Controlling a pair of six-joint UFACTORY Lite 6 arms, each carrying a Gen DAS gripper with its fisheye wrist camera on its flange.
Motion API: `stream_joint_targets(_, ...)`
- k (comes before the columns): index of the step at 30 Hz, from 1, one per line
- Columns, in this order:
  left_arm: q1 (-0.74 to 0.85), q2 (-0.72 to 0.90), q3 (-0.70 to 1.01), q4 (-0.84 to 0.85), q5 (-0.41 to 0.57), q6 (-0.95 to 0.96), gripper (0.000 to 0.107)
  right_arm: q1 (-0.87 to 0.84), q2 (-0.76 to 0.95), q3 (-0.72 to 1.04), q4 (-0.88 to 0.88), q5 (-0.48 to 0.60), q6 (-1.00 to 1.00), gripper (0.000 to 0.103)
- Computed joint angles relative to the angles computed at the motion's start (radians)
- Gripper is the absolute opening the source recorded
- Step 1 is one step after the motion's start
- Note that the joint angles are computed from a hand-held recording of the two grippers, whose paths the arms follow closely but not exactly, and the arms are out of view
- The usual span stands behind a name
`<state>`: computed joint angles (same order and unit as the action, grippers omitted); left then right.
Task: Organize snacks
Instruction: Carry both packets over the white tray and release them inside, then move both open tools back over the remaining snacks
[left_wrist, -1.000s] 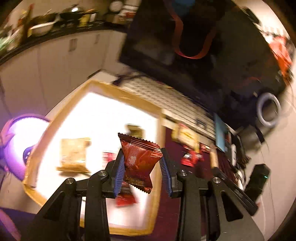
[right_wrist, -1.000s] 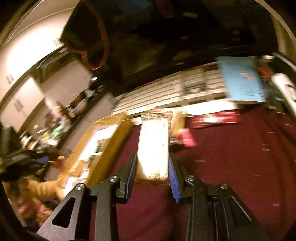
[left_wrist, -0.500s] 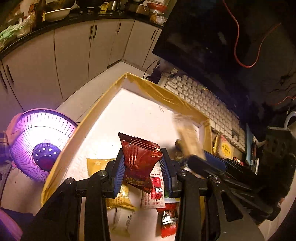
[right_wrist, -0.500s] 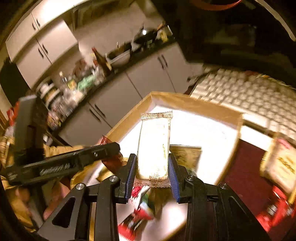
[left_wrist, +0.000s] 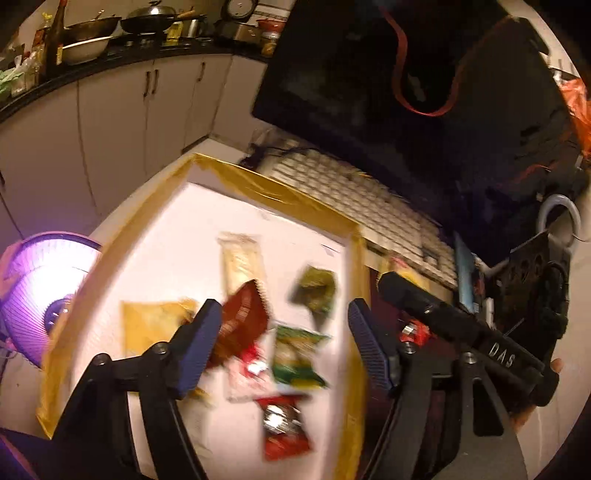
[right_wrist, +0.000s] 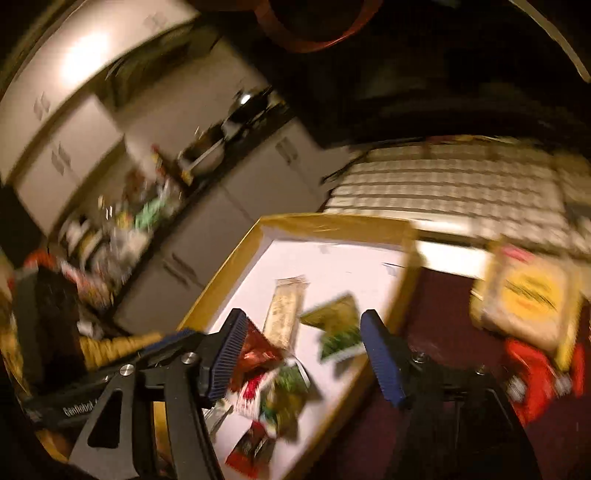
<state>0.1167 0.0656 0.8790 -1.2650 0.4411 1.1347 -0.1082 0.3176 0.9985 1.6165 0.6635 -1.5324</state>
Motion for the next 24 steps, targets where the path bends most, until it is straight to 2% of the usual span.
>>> stream_joint_targets(3,-0.090,-0.086,-0.077,-0.064,-0.019,0.047,0.072,-0.146,-0.127,-0.153,0.021,0.029,-0.070,0.067)
stream_joint_targets(7,-0.337,-0.113,-0.076,-0.043,-0.135,0.041,0.072,-0.371,-0.193,-0.268,0.002,0.034,-0.011,0.068)
stream_joint_targets(9,-0.402,-0.097,-0.054,-0.002,-0.134,0.012,0.072,-0.436,-0.206,-0.300,0.033,0.019,-0.026,0.068)
stream_joint_targets(10,-0.432,-0.080,-0.035,0.015,-0.111,0.018,0.072,-0.449,-0.209,-0.307,0.048,-0.026,-0.024,0.068)
stream_joint_targets(14,-0.455,-0.077,-0.027,0.012,-0.074,0.070,0.072,-0.499,-0.176,-0.296,0.084,-0.109,-0.055,0.068)
stream_joint_targets(17,-0.422,-0.040,-0.023,-0.045,-0.026,0.166,0.072,-0.462,-0.137,-0.306,0.245,-0.185,-0.144,0.068)
stream_joint_targets(20,-0.402,0.031,0.015,-0.018,0.007,0.164,0.072,-0.418,-0.135,-0.321,0.425,-0.233,-0.332,0.067)
stream_joint_targets(24,-0.361,0.072,0.032,-0.068,0.043,0.179,0.072,-0.453,-0.093,-0.313,0.384,-0.178,-0.329,0.067)
